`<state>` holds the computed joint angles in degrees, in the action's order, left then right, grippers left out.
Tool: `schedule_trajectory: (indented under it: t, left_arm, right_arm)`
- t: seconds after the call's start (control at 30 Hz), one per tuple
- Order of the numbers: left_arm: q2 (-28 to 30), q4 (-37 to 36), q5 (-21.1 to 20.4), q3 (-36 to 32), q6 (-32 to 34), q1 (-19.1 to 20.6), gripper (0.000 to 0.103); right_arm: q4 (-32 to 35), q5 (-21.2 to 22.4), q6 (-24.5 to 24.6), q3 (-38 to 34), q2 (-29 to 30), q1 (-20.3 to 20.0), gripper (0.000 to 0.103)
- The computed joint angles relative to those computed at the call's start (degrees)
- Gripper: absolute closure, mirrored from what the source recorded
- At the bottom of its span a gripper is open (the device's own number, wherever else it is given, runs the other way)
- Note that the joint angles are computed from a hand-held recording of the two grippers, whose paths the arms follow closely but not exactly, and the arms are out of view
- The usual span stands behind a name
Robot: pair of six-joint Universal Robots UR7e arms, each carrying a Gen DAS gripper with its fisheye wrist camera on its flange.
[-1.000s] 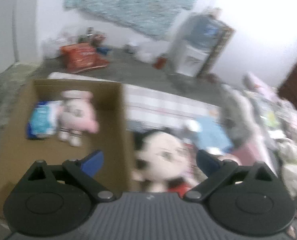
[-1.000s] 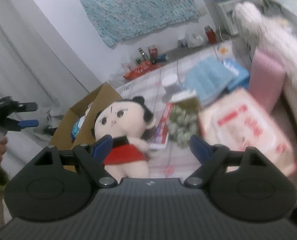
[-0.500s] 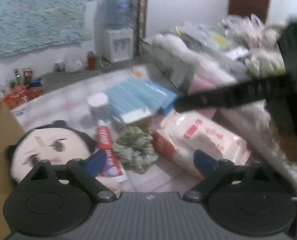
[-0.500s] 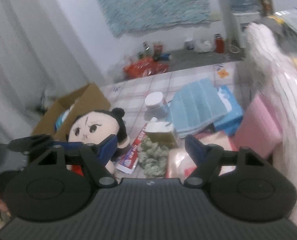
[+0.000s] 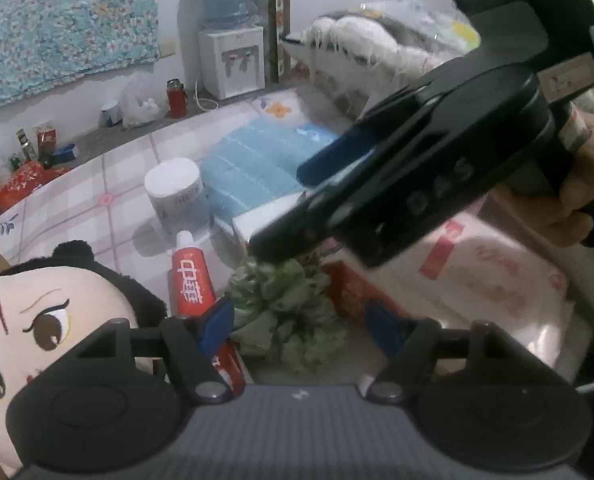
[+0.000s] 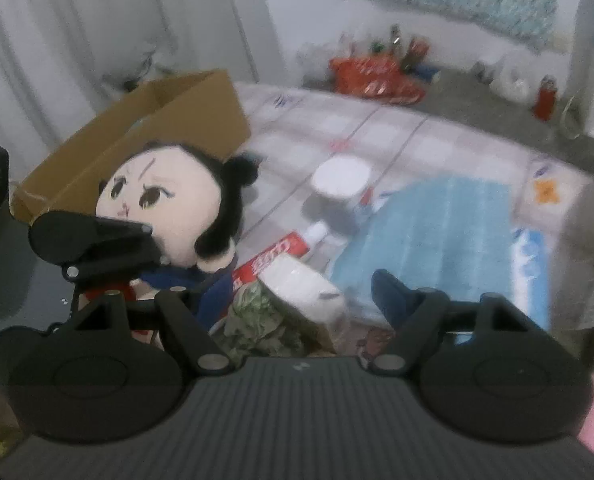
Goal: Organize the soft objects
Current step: 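Grasp the green scrunchie with the left gripper while the right gripper grasps the gold box, then carry the scrunchie and gold box into the cardboard box and release both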
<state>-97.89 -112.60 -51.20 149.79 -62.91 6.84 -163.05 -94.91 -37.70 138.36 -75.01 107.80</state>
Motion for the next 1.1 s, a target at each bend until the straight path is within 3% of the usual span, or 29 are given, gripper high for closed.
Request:
schedule_trajectory:
  t: [0.1,0.3,0.4,0.63,0.73,0.83,0.97,1.1]
  left_arm:
    - [2.81,-0.9,-0.13,-0.87,1.73,2.4,0.029]
    - [5.36,0.15,0.64,-1.42,1.95,4.05,0.033]
    - [7.62,1.61,1.46,-2.09,1.9,3.81,0.062]
    - [6.25,3.4,2.06,-2.16,-1.58,3.99,0.083]
    - [4.64,6.18,2.69,-2.56,-4.28,2.58,0.084]
    - [2.96,8.64,3.02,-3.05,-6.38,0.74,0.084]
    - [1.92,13.47,2.32,-4.46,-10.75,-1.47,0.086]
    - [-2.85,19.58,1.0,-5.73,-16.87,-6.63,0.087]
  right_arm:
    - [0.09,-1.73,0.4,-0.16,1.98,-0.3,0.059]
    - [-2.83,3.1,4.75,2.1,-0.05,-4.28,0.076]
    - [-4.0,6.25,6.71,3.12,-0.95,-6.63,0.079]
    - [-7.45,12.93,10.86,5.17,-0.76,-12.27,0.079]
    - [-7.63,16.86,12.63,5.75,-1.76,-14.55,0.079]
    - [-8.25,18.15,13.47,6.14,-2.88,-14.8,0.079]
    - [-9.99,18.65,16.33,7.31,-5.61,-14.17,0.079]
    - [-9.74,18.5,18.29,9.04,-10.8,-11.84,0.079]
